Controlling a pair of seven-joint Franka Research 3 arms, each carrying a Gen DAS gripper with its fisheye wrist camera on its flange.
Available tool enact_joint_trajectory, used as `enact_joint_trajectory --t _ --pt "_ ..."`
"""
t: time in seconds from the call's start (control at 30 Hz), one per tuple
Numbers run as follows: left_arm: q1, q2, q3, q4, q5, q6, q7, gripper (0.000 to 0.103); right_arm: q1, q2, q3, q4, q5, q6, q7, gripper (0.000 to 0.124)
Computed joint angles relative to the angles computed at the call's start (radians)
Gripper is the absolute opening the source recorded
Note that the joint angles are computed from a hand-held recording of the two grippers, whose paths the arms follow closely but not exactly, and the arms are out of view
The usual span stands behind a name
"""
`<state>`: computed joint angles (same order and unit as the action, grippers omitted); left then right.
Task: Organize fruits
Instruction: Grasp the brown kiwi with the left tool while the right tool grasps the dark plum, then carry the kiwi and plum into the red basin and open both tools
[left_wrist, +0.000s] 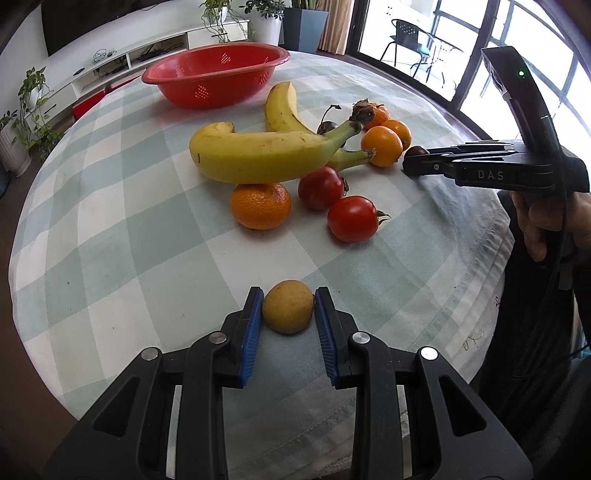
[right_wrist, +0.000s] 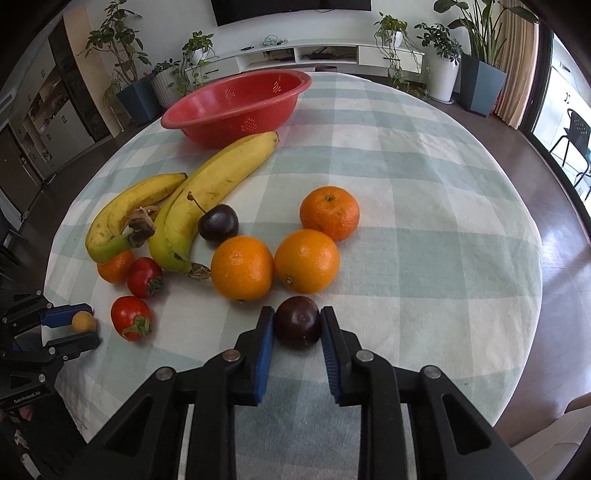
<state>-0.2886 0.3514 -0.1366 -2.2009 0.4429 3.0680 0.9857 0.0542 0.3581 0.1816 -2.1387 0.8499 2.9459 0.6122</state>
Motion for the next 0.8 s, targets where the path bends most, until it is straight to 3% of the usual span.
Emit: enact_joint_trajectory --t 0.37,0.67,0.73,0.8 --pt "-0.002 -0.053 0.023 -0.056 -0.004 0.072 -0.049 0.026 -0.036 -0.07 0.016 -0.033 0.169 -0.068 -0.135 0.027" --pt "0.148 -0.097 -0.067 -0.024 -0.091 0.117 0.025 0.026 -0.004 -0.128 -0.059 0.042 0.331 -0.193 -0.285 0.027" --pt "0.136 -0.092 -0.038 0.024 -0.085 0.099 0.039 0.026 0.003 -0.114 -0.067 0.095 0.346 -0.206 -0.307 0.027" --pt "0.164 -0.068 -0.054 0.093 -0.098 0.07 0.078 0.026 0.008 -0.083 -0.07 0.166 0.352 -0.222 -0.315 0.027"
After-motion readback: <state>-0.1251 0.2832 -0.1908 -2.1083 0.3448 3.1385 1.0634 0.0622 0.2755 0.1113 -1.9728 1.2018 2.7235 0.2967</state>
